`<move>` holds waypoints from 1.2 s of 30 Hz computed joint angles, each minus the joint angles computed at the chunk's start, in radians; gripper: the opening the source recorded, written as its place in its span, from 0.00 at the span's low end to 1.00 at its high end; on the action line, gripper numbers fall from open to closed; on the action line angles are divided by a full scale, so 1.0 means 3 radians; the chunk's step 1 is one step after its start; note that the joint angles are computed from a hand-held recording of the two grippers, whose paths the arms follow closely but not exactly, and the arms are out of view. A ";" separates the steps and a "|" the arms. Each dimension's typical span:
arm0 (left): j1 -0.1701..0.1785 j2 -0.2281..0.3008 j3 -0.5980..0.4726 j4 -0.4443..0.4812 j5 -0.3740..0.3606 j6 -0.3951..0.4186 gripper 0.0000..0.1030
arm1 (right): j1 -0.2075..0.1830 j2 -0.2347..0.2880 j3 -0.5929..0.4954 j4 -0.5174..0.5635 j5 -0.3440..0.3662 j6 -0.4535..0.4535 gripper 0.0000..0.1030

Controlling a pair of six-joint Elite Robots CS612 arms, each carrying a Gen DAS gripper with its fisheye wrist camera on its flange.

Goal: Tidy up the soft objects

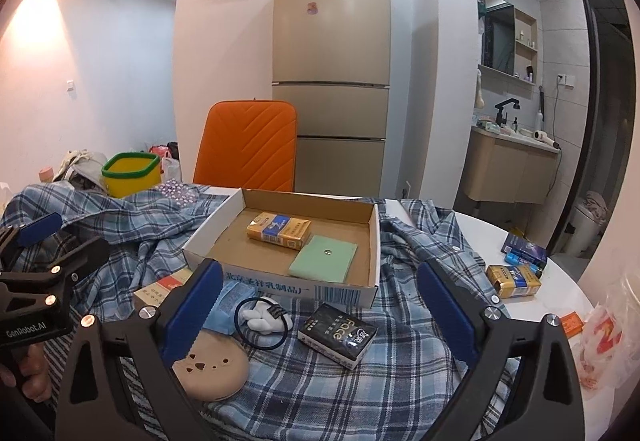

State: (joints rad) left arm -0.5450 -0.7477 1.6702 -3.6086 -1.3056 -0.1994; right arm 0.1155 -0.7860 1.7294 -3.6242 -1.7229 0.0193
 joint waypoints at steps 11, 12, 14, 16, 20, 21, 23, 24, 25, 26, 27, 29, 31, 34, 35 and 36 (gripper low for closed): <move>0.0058 -0.0044 0.0048 0.0348 -0.0006 -0.0126 0.97 | 0.0005 0.0024 -0.0137 0.0482 0.0449 0.0023 0.89; 0.0065 -0.0048 0.0041 0.0414 -0.0017 -0.0154 0.93 | 0.0006 0.0034 -0.0153 0.0531 0.0464 0.0024 0.89; 0.0081 -0.0048 0.0010 0.0577 -0.0075 -0.0186 0.88 | 0.0001 0.0046 -0.0180 0.0673 0.0520 0.0013 0.88; 0.0103 -0.0039 -0.0017 0.0685 -0.0179 -0.0212 0.85 | -0.0008 0.0052 -0.0190 0.0787 0.0578 0.0002 0.88; 0.0123 -0.0036 -0.0034 0.0794 -0.0282 -0.0239 0.84 | -0.0020 0.0071 -0.0235 0.1061 0.0740 -0.0063 0.87; 0.0126 -0.0037 -0.0035 0.0802 -0.0294 -0.0247 0.84 | -0.0030 0.0069 -0.0248 0.1163 0.0846 -0.0090 0.87; 0.0133 -0.0037 -0.0040 0.0822 -0.0323 -0.0264 0.84 | -0.0039 0.0071 -0.0266 0.1300 0.0996 -0.0138 0.87; 0.0138 -0.0036 -0.0044 0.0839 -0.0341 -0.0272 0.84 | -0.0043 0.0072 -0.0289 0.1436 0.1079 -0.0186 0.87; 0.0142 -0.0037 -0.0046 0.0858 -0.0357 -0.0279 0.84 | -0.0043 0.0077 -0.0309 0.1539 0.1143 -0.0224 0.87; 0.0142 -0.0041 -0.0039 0.0858 -0.0364 -0.0284 0.84 | -0.0052 0.0090 -0.0342 0.1687 0.1257 -0.0283 0.87; 0.0140 -0.0042 -0.0037 0.0843 -0.0357 -0.0280 0.84 | -0.0056 0.0095 -0.0357 0.1767 0.1316 -0.0310 0.87; 0.0136 -0.0041 -0.0026 0.0789 -0.0349 -0.0253 0.84 | -0.0039 0.0118 -0.0411 0.1945 0.1259 -0.0334 0.87; 0.0134 -0.0040 -0.0024 0.0772 -0.0362 -0.0226 0.84 | -0.0037 0.0121 -0.0424 0.1988 0.1255 -0.0331 0.87; 0.0130 -0.0039 -0.0026 0.0789 -0.0384 -0.0188 0.84 | -0.0034 0.0133 -0.0472 0.2156 0.1269 -0.0363 0.87; 0.0127 -0.0040 -0.0026 0.0789 -0.0382 -0.0176 0.84 | -0.0034 0.0142 -0.0498 0.2239 0.1259 -0.0365 0.87; 0.0125 -0.0040 -0.0025 0.0785 -0.0380 -0.0166 0.84 | -0.0040 0.0152 -0.0520 0.2305 0.1292 -0.0356 0.87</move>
